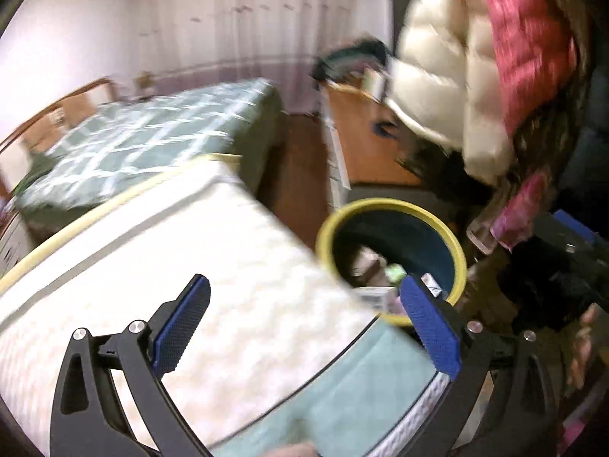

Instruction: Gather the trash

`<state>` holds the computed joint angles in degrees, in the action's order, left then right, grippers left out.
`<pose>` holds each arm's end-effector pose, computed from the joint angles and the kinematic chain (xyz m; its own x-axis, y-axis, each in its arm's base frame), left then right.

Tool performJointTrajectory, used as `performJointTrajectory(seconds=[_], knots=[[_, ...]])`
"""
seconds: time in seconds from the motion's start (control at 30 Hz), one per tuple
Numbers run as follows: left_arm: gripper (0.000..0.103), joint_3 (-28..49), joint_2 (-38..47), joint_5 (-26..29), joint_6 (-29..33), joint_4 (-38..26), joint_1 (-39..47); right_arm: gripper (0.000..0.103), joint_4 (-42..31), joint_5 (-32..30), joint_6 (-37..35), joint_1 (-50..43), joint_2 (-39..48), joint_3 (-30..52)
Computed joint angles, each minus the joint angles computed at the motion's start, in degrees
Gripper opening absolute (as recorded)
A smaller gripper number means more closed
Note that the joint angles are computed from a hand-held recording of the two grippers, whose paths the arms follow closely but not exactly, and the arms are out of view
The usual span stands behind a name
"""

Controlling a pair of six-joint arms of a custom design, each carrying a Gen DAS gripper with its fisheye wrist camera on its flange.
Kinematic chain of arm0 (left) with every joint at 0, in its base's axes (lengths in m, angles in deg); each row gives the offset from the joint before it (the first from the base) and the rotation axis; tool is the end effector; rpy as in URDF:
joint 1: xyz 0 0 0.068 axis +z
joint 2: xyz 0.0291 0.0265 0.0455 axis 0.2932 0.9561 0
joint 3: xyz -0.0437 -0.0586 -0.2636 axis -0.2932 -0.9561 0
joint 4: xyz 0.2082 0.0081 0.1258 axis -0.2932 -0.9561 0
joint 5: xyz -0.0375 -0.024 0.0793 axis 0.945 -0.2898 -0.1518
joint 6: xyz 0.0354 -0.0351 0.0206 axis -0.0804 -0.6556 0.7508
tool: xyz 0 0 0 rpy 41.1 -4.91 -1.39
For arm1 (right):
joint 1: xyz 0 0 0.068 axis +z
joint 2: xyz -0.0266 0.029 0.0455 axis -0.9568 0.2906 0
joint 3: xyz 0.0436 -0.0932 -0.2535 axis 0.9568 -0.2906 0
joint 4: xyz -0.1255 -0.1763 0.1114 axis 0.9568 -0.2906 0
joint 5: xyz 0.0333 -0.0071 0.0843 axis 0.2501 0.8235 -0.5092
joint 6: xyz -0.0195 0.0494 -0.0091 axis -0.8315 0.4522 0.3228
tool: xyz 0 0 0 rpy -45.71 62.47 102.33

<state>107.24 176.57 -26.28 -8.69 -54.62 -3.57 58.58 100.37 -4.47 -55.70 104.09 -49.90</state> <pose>0.2737 -0.1125 0.1649 -0.5139 0.4094 -0.7539 0.6322 0.7747 -0.0103 0.1109 0.0148 0.1781 -0.3866 0.3545 -0.8514 0.4373 0.8832 0.1692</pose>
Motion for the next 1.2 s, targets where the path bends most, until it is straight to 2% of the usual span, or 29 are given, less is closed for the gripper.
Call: performJointTrajectory(seconds=[0.1, 0.2, 0.23, 0.37, 0.57, 0.67, 0.9, 1.2], knots=[[0.098, -8.6, -13.6, 5.0, 1.8, -1.1, 13.3, 0.086, -0.9, 6.5, 4.8, 10.8, 3.7, 2.4], [0.098, -11.9, -22.4, 10.0, 3.5, -4.2, 26.1, 0.085, -1.8, 13.4, 9.8, 22.4, 9.0, 5.4], [0.098, -12.5, -25.7, 12.8, 4.6, -6.4, 32.9, 0.085, -1.7, 14.9, 10.8, 25.3, 10.6, 6.4], [0.098, -12.5, -29.8, 20.7, 9.7, -11.5, 50.4, 0.086, -2.3, 20.6, 14.7, 36.1, 18.8, 11.2], [0.098, -11.7, -25.9, 30.6, 19.2, -15.1, 69.5, 0.086, -3.1, 23.8, 18.6, 42.9, 26.0, 14.7], [0.098, -12.8, -23.4, 30.4, 20.9, -13.1, 73.0, 0.086, -2.9, 24.1, 19.9, 44.2, 27.6, 14.9], [0.098, -12.9, -21.5, 34.3, 27.0, -17.0, 79.4, 0.087, -5.8, 26.1, 24.3, 47.5, 30.2, 16.1], [0.098, -14.9, -27.8, 32.5, 24.9, -18.0, 77.0, 0.087, -6.4, 26.0, 26.3, 47.7, 30.9, 15.7]])
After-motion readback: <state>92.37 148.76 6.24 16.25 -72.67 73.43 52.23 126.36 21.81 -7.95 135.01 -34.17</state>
